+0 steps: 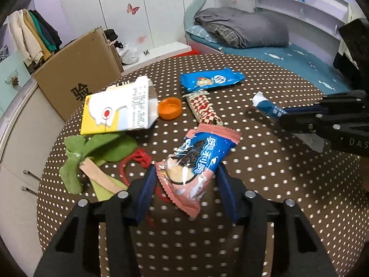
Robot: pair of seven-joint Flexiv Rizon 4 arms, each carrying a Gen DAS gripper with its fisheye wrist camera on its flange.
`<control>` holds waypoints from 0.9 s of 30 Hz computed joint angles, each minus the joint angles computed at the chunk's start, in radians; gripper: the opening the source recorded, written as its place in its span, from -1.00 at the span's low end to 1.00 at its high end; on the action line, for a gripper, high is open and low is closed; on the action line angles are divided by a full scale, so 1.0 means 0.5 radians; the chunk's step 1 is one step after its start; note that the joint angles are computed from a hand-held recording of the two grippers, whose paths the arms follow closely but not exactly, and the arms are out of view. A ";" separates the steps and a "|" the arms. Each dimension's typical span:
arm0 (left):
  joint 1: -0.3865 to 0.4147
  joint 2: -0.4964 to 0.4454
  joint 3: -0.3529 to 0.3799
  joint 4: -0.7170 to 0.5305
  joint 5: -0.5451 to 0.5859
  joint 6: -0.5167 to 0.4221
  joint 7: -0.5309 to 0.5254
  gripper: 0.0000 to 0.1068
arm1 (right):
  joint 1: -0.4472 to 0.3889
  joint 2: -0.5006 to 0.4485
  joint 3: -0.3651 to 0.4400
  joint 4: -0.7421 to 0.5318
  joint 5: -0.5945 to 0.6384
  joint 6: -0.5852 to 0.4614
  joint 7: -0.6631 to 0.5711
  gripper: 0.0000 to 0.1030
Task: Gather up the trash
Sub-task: 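Carry the wrapper and tube to the wastebasket and open both tools over it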
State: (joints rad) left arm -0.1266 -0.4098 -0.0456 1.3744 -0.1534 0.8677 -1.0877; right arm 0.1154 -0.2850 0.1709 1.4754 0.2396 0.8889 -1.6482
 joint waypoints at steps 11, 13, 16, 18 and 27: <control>-0.033 0.030 -0.054 0.051 -0.076 -0.012 0.003 -0.23 | -0.067 0.115 -0.003 0.100 0.139 0.021 -0.111 -0.78; -0.045 0.064 -0.062 0.109 -0.100 0.015 0.003 -0.21 | -0.071 0.137 -0.014 0.125 0.146 0.030 -0.118 -0.78; -0.080 0.089 -0.040 0.158 -0.062 0.088 -0.044 0.25 | -0.082 0.166 -0.024 0.147 0.177 0.028 -0.137 -0.78; -0.102 0.080 -0.023 0.153 -0.004 0.138 -0.073 0.44 | -0.086 0.176 -0.032 0.157 0.188 0.025 -0.142 -0.78; -0.097 0.014 -0.074 0.048 -0.088 -0.005 -0.059 -0.27 | -0.112 0.224 -0.061 0.197 0.243 0.031 -0.163 -0.78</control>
State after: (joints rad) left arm -0.1749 -0.4025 -0.0825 1.3984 -0.1972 0.8650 -1.1173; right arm 0.0592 -0.1728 0.1406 1.5742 0.3609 0.9043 -1.7299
